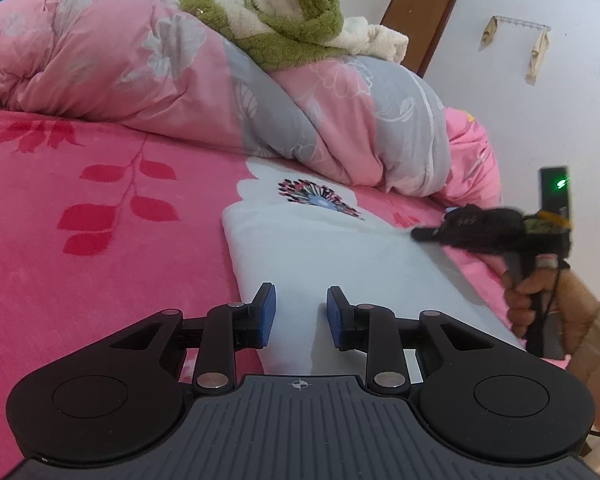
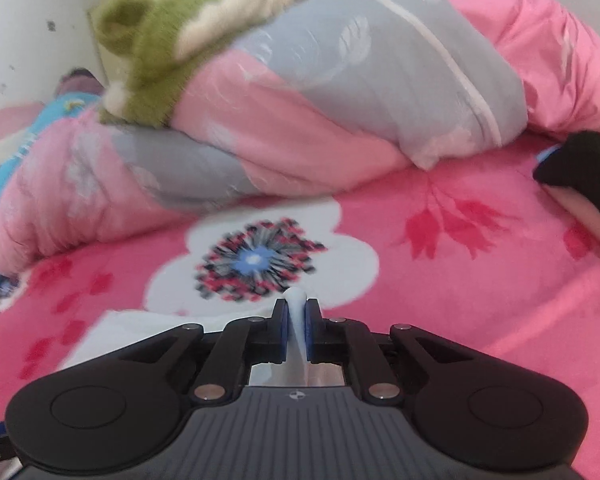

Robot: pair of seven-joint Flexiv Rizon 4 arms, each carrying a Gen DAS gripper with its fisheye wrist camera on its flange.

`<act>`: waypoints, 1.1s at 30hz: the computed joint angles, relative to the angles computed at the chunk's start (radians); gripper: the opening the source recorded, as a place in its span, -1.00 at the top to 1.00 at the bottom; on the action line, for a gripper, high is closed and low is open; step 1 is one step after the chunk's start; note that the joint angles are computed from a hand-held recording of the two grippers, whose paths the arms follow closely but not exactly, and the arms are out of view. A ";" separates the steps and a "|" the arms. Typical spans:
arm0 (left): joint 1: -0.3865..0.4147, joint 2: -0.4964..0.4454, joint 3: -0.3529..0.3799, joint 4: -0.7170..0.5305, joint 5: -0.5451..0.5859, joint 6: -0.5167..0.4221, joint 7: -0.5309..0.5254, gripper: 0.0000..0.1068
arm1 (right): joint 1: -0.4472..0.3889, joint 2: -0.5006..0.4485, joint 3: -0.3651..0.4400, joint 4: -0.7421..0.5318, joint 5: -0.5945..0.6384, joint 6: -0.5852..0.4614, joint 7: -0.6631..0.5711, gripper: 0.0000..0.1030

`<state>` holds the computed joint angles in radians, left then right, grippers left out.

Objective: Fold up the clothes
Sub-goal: 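Lay the held sweatshirt edge over the fold and open the right gripper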

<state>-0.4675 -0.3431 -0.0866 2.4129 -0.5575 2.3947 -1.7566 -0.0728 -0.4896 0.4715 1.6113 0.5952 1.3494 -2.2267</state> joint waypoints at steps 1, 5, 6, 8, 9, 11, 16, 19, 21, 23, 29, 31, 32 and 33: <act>0.006 -0.001 -0.002 0.001 0.009 0.001 -0.010 0.47 | 0.012 -0.007 -0.014 0.000 -0.012 -0.004 0.012 0.83; 0.024 0.003 -0.004 0.003 0.040 -0.012 -0.042 0.43 | 0.064 0.019 -0.082 0.047 -0.072 0.078 0.096 0.37; 0.031 0.003 -0.005 0.004 0.053 -0.013 -0.053 0.42 | 0.089 0.030 -0.114 0.060 -0.080 0.100 0.116 0.34; 0.047 0.004 -0.006 0.006 0.085 -0.014 -0.078 0.41 | 0.054 0.039 -0.082 0.094 -0.151 0.149 0.171 0.33; 0.055 0.004 -0.006 0.007 0.099 -0.014 -0.090 0.41 | -0.005 0.059 -0.022 0.096 -0.114 0.128 0.109 0.33; 0.065 0.004 -0.005 0.007 0.119 -0.019 -0.106 0.40 | -0.145 0.097 0.114 0.092 -0.017 0.063 -0.048 0.33; 0.028 0.012 0.008 0.002 0.063 -0.042 -0.065 0.39 | -0.381 0.221 0.283 0.165 0.161 -0.207 -0.410 0.37; -0.034 0.035 0.023 -0.009 -0.052 -0.096 0.054 0.38 | -0.307 0.265 0.201 0.267 0.068 -0.134 -0.359 0.38; -0.079 0.059 0.030 -0.018 -0.152 -0.141 0.156 0.38 | -0.220 0.281 0.101 0.329 -0.011 -0.020 -0.204 0.42; -0.114 0.085 0.028 -0.024 -0.247 -0.175 0.243 0.37 | -0.160 0.298 0.014 0.367 -0.045 0.051 -0.067 0.43; -0.217 0.137 -0.038 -0.062 -0.610 -0.183 0.562 0.31 | -0.304 0.523 0.073 0.368 0.541 -0.201 -0.587 0.44; -0.230 0.153 -0.073 -0.065 -0.700 -0.170 0.629 0.29 | -0.290 0.575 0.047 0.413 0.589 -0.256 -0.666 0.45; -0.235 0.161 -0.090 -0.065 -0.740 -0.163 0.658 0.29 | -0.282 0.583 0.048 0.433 0.588 -0.239 -0.675 0.45; -0.239 0.169 -0.106 -0.064 -0.780 -0.157 0.686 0.29 | -0.260 0.563 0.053 0.450 0.544 -0.156 -0.633 0.45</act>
<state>-0.7067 -0.1745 -0.1921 2.3492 -1.3374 2.2379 -1.0705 -0.3329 0.0737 0.5247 2.0613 1.1394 1.1934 -2.8597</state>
